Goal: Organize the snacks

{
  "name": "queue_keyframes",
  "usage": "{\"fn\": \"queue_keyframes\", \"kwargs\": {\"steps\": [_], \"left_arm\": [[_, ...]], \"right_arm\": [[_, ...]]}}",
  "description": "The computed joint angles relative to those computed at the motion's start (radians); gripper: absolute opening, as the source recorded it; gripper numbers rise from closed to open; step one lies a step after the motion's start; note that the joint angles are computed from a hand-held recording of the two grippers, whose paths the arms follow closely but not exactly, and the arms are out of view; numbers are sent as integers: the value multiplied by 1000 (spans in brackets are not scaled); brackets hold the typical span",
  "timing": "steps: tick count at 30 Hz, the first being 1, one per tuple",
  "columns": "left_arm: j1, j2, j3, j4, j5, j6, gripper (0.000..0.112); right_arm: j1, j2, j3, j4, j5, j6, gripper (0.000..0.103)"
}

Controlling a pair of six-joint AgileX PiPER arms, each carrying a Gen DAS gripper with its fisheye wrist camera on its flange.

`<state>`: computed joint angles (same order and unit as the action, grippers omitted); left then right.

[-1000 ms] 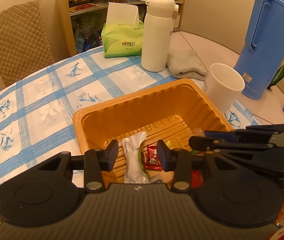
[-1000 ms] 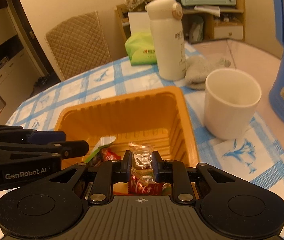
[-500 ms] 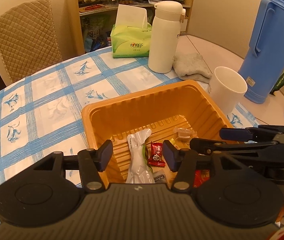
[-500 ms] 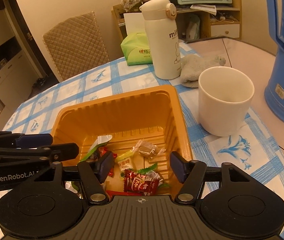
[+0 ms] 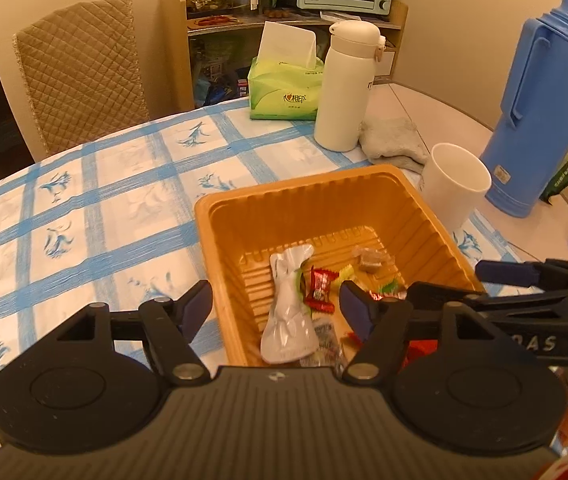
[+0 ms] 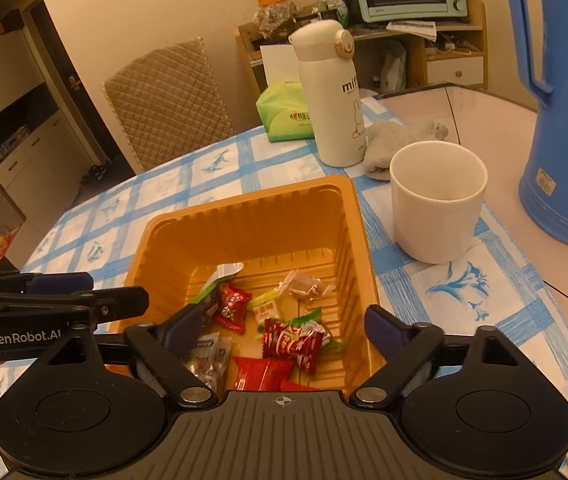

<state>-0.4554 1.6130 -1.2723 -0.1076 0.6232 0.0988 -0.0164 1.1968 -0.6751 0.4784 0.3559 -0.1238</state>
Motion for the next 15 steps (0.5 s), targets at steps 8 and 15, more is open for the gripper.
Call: {"fn": "queue_keyframes", "kwargs": {"steps": [8, 15], "left_arm": [[1, -184, 140, 35, 10, 11, 68], [61, -355, 240, 39, 82, 30, 68]], "right_arm": [[55, -151, 46, -173, 62, 209, 91], [253, -304, 64, -520, 158, 669, 92]]}}
